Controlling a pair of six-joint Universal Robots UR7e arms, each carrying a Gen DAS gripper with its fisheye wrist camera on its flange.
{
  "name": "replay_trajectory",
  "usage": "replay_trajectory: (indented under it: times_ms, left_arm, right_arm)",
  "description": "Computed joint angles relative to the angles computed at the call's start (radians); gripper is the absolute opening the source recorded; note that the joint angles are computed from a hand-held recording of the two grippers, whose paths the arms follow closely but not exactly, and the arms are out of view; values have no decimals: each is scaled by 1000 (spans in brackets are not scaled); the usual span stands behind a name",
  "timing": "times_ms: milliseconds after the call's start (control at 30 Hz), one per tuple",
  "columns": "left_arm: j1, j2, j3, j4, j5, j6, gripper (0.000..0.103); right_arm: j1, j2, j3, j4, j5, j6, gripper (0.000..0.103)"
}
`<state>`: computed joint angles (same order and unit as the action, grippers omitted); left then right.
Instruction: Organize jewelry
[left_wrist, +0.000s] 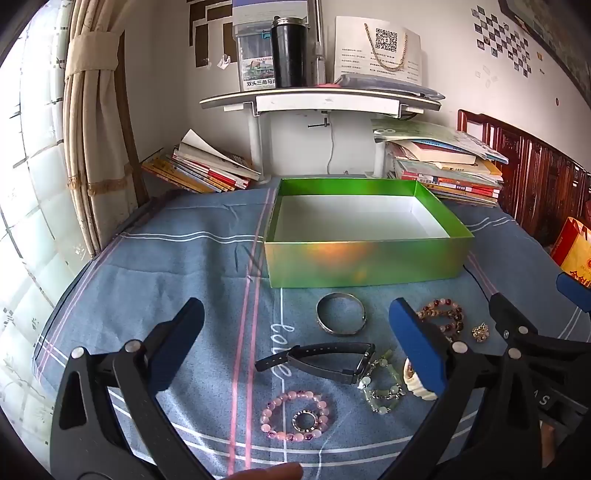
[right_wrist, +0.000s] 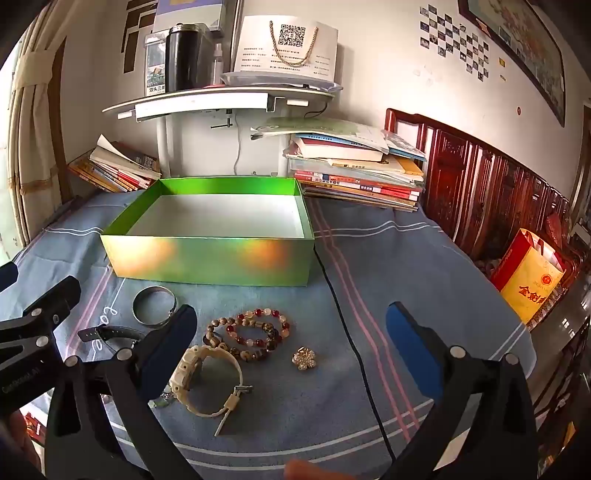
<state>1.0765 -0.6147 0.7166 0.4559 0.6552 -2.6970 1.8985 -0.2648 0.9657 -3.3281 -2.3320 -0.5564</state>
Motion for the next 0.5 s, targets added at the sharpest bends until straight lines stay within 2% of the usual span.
replay_trajectory:
  times_ms: [267,500]
  left_arm:
    - [4,0,-6,11,7,-1,99]
    - [7,-4,0,14,6,-2,99]
  right_arm:
    - [-1,6,-6,-18,7,-3,100]
    - [-1,12,-14,12,2,7,100]
